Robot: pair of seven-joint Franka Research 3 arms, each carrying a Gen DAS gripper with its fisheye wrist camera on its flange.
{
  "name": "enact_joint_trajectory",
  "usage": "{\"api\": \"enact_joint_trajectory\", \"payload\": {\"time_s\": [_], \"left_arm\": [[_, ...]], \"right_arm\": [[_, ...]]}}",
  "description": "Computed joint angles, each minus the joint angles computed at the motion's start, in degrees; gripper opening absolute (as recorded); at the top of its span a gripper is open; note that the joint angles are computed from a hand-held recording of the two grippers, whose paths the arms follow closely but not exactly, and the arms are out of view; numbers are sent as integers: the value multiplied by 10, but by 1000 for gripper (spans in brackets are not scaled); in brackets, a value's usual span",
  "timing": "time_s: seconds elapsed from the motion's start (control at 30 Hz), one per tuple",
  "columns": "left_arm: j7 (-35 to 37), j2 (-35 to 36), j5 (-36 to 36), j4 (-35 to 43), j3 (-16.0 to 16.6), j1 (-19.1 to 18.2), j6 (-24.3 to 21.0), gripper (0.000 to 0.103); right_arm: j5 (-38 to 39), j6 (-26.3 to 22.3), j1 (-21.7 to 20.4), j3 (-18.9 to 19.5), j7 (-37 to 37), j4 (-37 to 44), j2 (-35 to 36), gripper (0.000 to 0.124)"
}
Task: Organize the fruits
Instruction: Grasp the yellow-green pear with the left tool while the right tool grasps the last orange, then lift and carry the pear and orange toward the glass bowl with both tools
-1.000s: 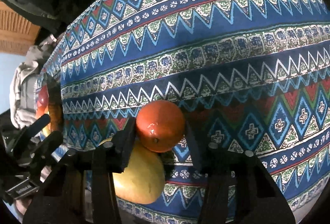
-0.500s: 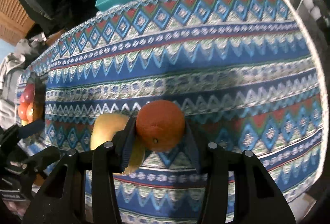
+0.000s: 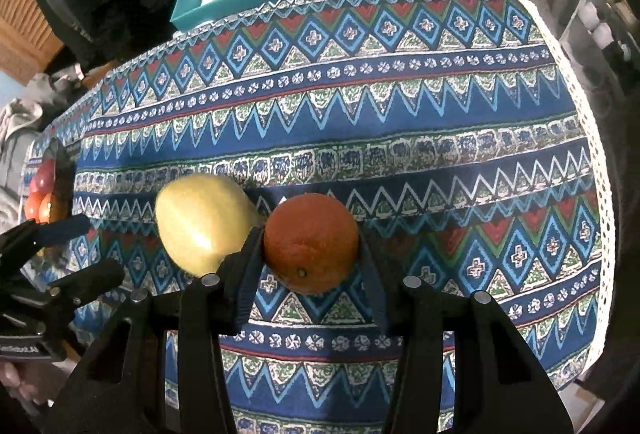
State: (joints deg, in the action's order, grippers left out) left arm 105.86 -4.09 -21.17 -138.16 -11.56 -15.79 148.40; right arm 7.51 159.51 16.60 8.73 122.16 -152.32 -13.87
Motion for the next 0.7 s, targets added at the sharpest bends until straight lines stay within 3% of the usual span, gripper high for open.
{"api": "enact_joint_trajectory", "payload": {"time_s": [0.2, 0.5, 0.7], "left_arm": [[-17, 9, 15, 9, -6, -1, 5, 86], [-23, 43, 13, 49, -19, -4, 1, 86], [-23, 67, -58, 71, -31, 0, -28, 87]], "right_arm": [[40, 18, 11, -13, -30, -11, -5, 47], [42, 18, -17, -19, -22, -38, -42, 47], [46, 21, -27, -20, -25, -53, -57, 47]]}}
